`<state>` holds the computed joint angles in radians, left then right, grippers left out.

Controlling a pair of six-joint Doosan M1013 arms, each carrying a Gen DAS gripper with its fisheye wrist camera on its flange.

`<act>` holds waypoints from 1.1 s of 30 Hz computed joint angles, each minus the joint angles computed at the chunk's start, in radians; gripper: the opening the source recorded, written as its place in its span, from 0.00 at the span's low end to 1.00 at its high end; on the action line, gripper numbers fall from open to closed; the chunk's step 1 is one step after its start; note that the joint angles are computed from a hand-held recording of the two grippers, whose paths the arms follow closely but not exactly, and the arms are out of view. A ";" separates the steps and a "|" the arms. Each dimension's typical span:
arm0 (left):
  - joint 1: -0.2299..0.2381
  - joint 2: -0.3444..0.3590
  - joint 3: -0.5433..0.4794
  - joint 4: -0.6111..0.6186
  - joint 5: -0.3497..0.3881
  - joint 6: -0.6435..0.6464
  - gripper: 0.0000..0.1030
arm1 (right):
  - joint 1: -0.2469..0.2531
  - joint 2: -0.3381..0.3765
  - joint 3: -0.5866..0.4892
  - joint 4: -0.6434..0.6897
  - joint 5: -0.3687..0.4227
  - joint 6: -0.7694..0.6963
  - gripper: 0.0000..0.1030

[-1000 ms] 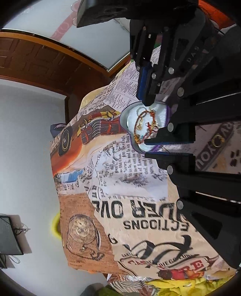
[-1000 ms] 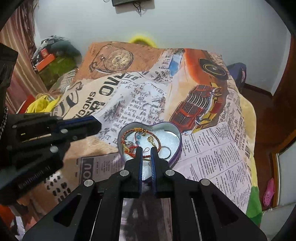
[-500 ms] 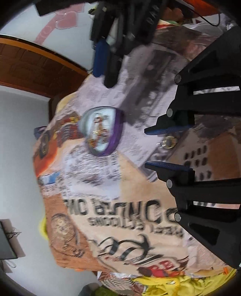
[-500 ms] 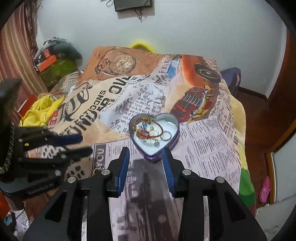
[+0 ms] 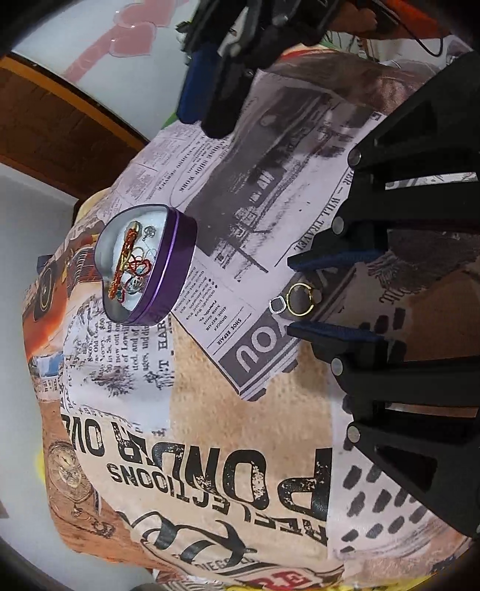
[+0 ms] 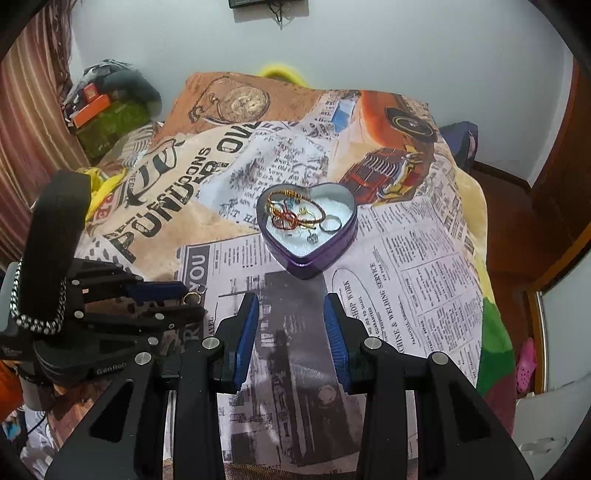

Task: Organize jewelry
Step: 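Grasp a gold ring with left tool while right tool grasps a small silver ring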

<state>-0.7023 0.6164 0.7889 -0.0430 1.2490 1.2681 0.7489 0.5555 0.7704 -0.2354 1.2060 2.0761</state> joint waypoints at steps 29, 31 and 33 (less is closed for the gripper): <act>0.003 -0.176 0.231 0.239 -0.244 -0.124 0.17 | 0.036 0.175 -0.229 0.109 0.143 -0.153 0.32; 0.005 -0.179 0.238 0.233 -0.252 -0.125 0.17 | 0.037 0.182 -0.239 0.103 0.145 -0.164 0.32; 0.005 -0.182 0.243 0.234 -0.258 -0.126 0.17 | 0.036 0.190 -0.252 0.104 0.149 -0.170 0.32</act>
